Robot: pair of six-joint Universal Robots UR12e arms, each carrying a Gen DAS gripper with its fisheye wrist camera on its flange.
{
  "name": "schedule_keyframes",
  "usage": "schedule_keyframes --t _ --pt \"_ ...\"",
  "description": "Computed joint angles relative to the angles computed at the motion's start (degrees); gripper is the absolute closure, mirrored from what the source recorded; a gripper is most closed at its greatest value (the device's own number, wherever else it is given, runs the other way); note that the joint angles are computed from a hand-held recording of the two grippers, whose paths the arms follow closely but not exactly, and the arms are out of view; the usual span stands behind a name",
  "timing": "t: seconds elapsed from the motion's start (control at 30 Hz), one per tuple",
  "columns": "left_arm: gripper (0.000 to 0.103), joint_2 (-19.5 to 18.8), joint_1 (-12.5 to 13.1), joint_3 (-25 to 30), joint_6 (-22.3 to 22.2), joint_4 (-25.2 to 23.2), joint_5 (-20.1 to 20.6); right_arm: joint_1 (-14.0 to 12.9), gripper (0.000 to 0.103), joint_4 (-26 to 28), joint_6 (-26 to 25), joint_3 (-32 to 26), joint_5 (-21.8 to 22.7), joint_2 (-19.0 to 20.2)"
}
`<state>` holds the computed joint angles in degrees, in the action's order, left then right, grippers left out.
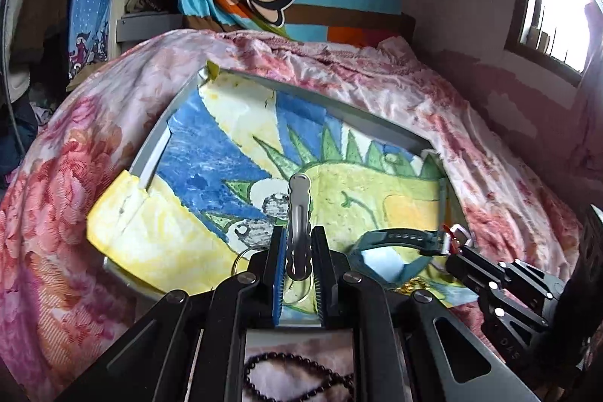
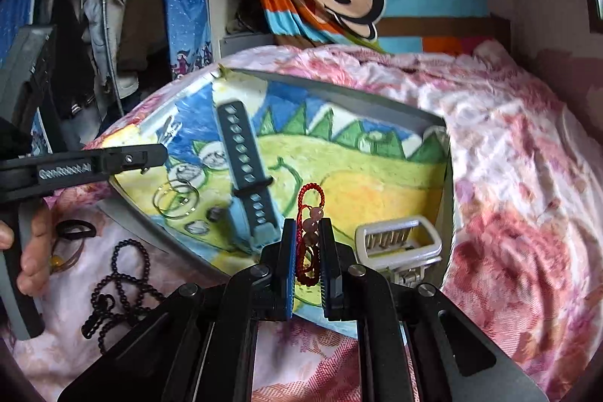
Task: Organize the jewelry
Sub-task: 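Carry the clip into the tray with the left tool while the right tool drops the bracelet there, then withdraw both open tools from the tray toward the remaining jewelry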
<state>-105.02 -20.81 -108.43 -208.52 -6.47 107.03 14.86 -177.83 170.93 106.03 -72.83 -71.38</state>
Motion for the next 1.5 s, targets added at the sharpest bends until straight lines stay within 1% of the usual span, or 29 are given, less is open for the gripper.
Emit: schedule_keyframes --t 0.1,0.27,0.53,0.6,0.7,0.8,0.87,0.9,0.97,1.0,1.07,1.1,1.13,1.2,1.23,1.3,1.37,1.43,1.5 --pt "0.09 -1.08 -0.18 1.26 0.7 -2.8 0.81 0.09 0.093 0.93 -0.56 -0.25 -0.39 0.61" --pt "0.09 -1.72 -0.19 2.31 0.56 -6.31 -0.2 -0.18 0.093 2.43 -0.82 -0.68 -0.11 1.24" --pt "0.09 -1.44 0.8 2.32 -1.73 -8.81 -3.71 -0.24 0.093 3.72 -0.52 -0.77 -0.11 1.35" --pt "0.09 -1.38 0.99 2.32 -1.73 -8.98 -4.32 -0.21 0.092 3.85 -0.7 -0.69 -0.16 1.3" --pt "0.09 -0.98 1.46 2.01 -3.08 -8.91 -5.85 -0.19 0.091 3.33 -0.67 -0.43 -0.33 1.1" --pt "0.089 -0.62 1.61 1.96 -3.71 -9.64 -5.93 -0.18 0.084 2.0 -0.61 0.2 -0.47 0.72" --pt "0.083 -0.34 1.6 1.91 -3.84 -10.14 -5.81 -0.19 0.075 1.24 -0.63 0.54 -0.66 0.48" --pt "0.081 -0.17 1.56 1.86 -3.99 -10.26 -5.67 -0.19 0.073 0.94 -0.63 0.68 -0.78 0.34" --pt "0.081 0.26 1.47 1.6 -4.14 -10.13 -5.64 -0.22 0.065 0.13 -0.53 1.06 -0.99 0.04" --pt "0.08 0.44 1.42 1.54 -4.18 -10.24 -5.58 -0.25 0.063 -0.15 -0.41 1.27 -1.08 -0.18" --pt "0.076 0.9 1.26 1.42 -4.24 -10.59 -5.37 -0.28 0.056 -0.75 0.04 1.76 -1.45 -0.7" --pt "0.067 1.16 1.11 1.37 -4.27 -10.76 -5.12 -0.35 0.054 -0.98 0.31 2.0 -1.57 -1.0" --pt "0.051 1.43 0.94 1.24 -4.42 -10.62 -4.84 -0.41 0.051 -1.14 0.53 2.19 -1.63 -1.3" --pt "0.035 1.93 0.56 0.62 -5.25 -8.77 -3.88 -0.49 0.047 -1.62 0.85 2.57 -1.9 -1.95" --pt "0.034 2.21 0.42 0.33 -5.55 -7.97 -3.45 -0.45 0.044 -2.06 0.99 2.81 -2.34 -2.36" --pt "0.034 3.02 0.15 0.1 -6.04 -8.25 -3.03 -0.45 0.04 -2.9 1.01 3.3 -2.61 -3.16" --pt "0.028 3.76 -0.26 -0.08 -6.36 -8.71 -1.87 -0.5 0.031 -4.2 0.66 3.92 -2.46 -4.15" --pt "0.015 4.73 -1.09 -0.91 -6.49 -7.04 0.73 -0.44 0.026 -5.67 0.42 4.54 -2.41 -5.14" --pt "0.007 5.69 -1.74 -1.83 -6.64 -5.05 2.83 -0.4 0.024 -6.59 0.35 5.05 -2.3 -6.11"
